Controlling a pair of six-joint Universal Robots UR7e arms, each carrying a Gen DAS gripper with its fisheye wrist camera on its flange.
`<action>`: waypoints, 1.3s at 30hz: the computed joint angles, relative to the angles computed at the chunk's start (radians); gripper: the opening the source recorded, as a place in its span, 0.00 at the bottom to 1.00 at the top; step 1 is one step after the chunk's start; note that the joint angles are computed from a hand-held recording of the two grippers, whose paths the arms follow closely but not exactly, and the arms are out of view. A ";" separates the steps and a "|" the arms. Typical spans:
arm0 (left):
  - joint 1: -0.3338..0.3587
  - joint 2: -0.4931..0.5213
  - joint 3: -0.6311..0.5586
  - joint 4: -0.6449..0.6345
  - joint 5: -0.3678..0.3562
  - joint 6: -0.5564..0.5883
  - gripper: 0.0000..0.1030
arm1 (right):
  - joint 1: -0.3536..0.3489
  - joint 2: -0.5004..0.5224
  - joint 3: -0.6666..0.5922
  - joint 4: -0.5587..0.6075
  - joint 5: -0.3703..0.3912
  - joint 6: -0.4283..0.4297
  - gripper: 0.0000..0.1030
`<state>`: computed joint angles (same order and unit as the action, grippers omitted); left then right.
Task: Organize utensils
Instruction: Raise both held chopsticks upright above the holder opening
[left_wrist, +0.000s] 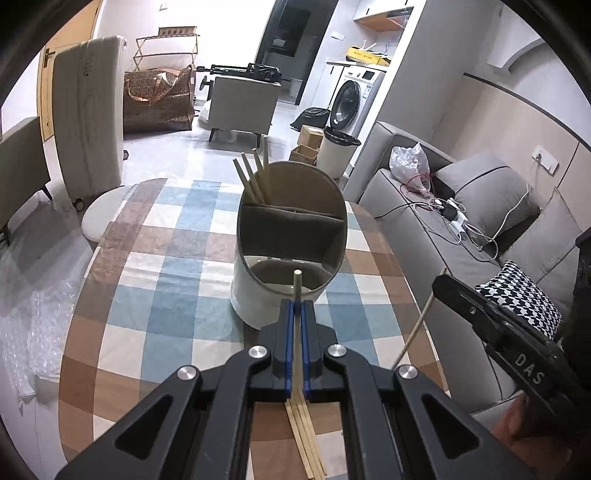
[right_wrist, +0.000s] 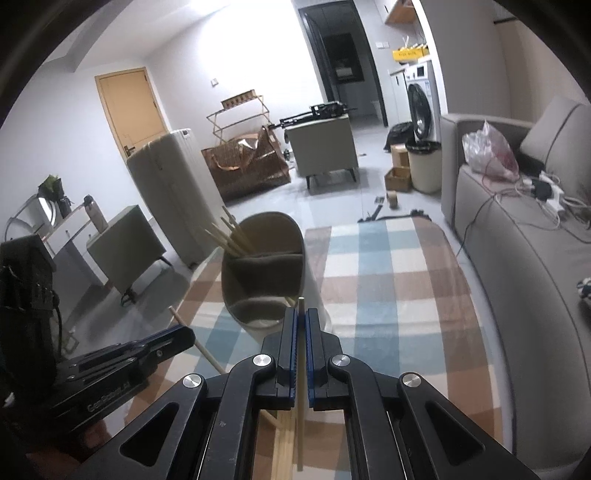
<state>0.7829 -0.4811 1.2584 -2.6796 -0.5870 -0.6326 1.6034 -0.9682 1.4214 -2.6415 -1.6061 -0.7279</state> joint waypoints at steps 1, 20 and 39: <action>-0.003 -0.005 0.002 0.014 0.002 -0.008 0.00 | 0.002 -0.001 0.003 -0.004 0.002 -0.003 0.03; -0.064 -0.107 -0.032 -0.067 -0.007 0.141 0.00 | 0.102 0.012 -0.089 -0.088 0.137 -0.093 0.03; 0.040 0.040 -0.372 -0.095 -0.044 0.382 0.00 | 0.164 0.266 -0.483 0.016 0.178 -0.145 0.03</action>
